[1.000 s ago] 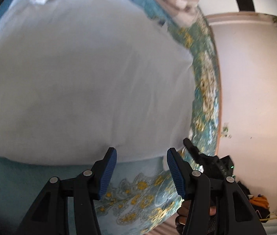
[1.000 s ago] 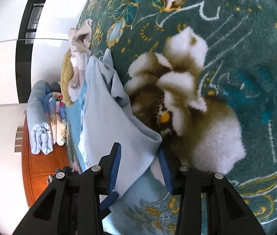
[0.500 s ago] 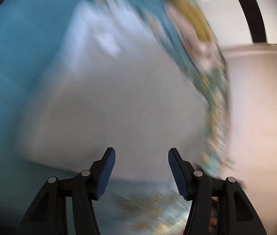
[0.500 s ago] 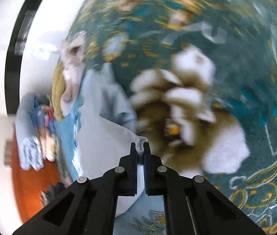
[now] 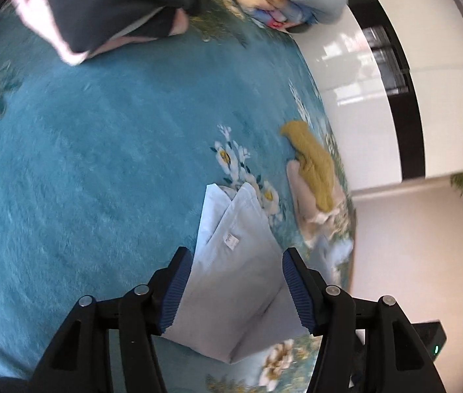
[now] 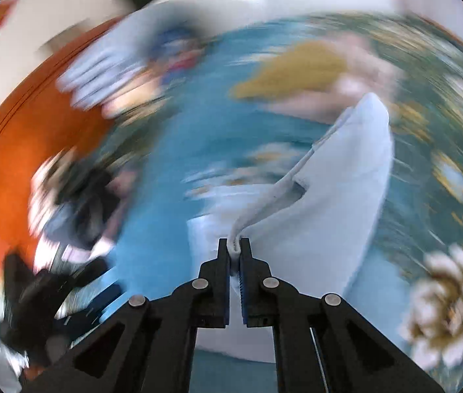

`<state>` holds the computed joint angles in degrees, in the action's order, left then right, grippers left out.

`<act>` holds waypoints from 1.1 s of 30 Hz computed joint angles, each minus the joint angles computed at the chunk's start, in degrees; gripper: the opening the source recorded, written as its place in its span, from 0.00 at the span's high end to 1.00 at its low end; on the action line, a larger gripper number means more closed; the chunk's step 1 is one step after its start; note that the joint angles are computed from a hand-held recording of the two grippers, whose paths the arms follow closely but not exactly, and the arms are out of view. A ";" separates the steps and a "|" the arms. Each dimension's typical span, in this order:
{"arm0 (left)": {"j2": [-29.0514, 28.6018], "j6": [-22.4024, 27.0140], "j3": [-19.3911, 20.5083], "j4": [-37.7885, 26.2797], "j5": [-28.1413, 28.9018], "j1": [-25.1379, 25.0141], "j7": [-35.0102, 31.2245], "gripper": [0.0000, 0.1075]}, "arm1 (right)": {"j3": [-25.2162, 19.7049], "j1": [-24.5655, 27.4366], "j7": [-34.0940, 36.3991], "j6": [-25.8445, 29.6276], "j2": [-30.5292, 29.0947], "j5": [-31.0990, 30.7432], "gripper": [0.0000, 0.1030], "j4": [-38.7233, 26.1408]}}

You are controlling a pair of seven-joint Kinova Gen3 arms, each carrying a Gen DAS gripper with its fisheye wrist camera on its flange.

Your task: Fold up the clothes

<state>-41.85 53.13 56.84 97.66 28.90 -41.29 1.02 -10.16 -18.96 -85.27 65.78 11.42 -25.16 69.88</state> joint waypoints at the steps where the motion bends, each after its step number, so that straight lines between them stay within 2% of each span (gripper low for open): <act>1: -0.67 -0.58 -0.85 0.96 0.57 0.48 0.86 0.42 | -0.42 -1.59 2.12 0.85 0.22 -0.19 0.95 -0.24; 3: 0.26 -1.52 -1.28 2.23 1.44 1.67 1.18 0.41 | -0.02 -6.01 3.56 2.75 1.57 2.00 0.95 -0.18; 5: 1.33 -2.28 -0.70 2.56 1.44 2.29 1.30 0.41 | 1.02 -8.96 1.27 4.64 3.67 3.41 0.95 0.12; 8: 2.33 -3.92 -0.12 3.42 1.29 3.01 1.86 0.41 | -1.44 -7.10 -1.34 5.14 5.24 2.76 0.95 1.84; 14: 4.26 -6.93 1.51 4.55 0.59 3.77 3.29 0.39 | -2.66 -4.11 3.40 6.01 3.57 -1.35 0.95 2.88; 17: 6.72 -6.81 3.91 3.25 -0.47 2.76 2.29 0.39 | -2.74 -4.27 4.58 6.62 4.06 -2.00 0.95 3.05; 20: 9.30 -7.30 5.92 2.61 -0.92 2.23 0.44 0.39 | -2.59 -6.11 3.08 7.68 5.73 0.06 0.95 2.91; 23: 11.41 -8.31 7.58 2.75 -0.76 1.74 -0.74 0.39 | -2.41 -5.23 3.31 8.56 6.59 -1.87 0.91 3.43; 25: 12.18 -9.50 8.11 3.44 -0.25 1.81 -0.65 0.39 | -3.11 -2.67 6.24 10.14 6.83 -5.05 0.85 3.60; 27: 12.84 -10.06 8.78 3.74 -0.16 1.51 -0.35 0.39 | -2.88 -0.73 8.85 10.81 5.88 -6.95 0.68 4.32; 29: 13.82 -10.11 10.18 3.58 -0.31 0.39 -0.37 0.39 | -1.63 2.13 10.81 9.77 3.57 -9.08 0.60 6.65; 31: 14.65 -10.02 11.64 3.38 -0.17 -0.97 -0.65 0.39 | 0.60 4.64 9.78 8.38 1.69 -9.60 0.58 9.29; 33: 15.05 -12.48 12.01 4.88 1.45 -0.93 -0.83 0.39 | 2.97 7.56 7.15 7.88 1.21 -10.08 0.57 11.94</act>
<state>-26.79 40.65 68.85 102.55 30.34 -42.22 0.18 -7.19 -11.40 -78.11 73.66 12.63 -35.24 81.82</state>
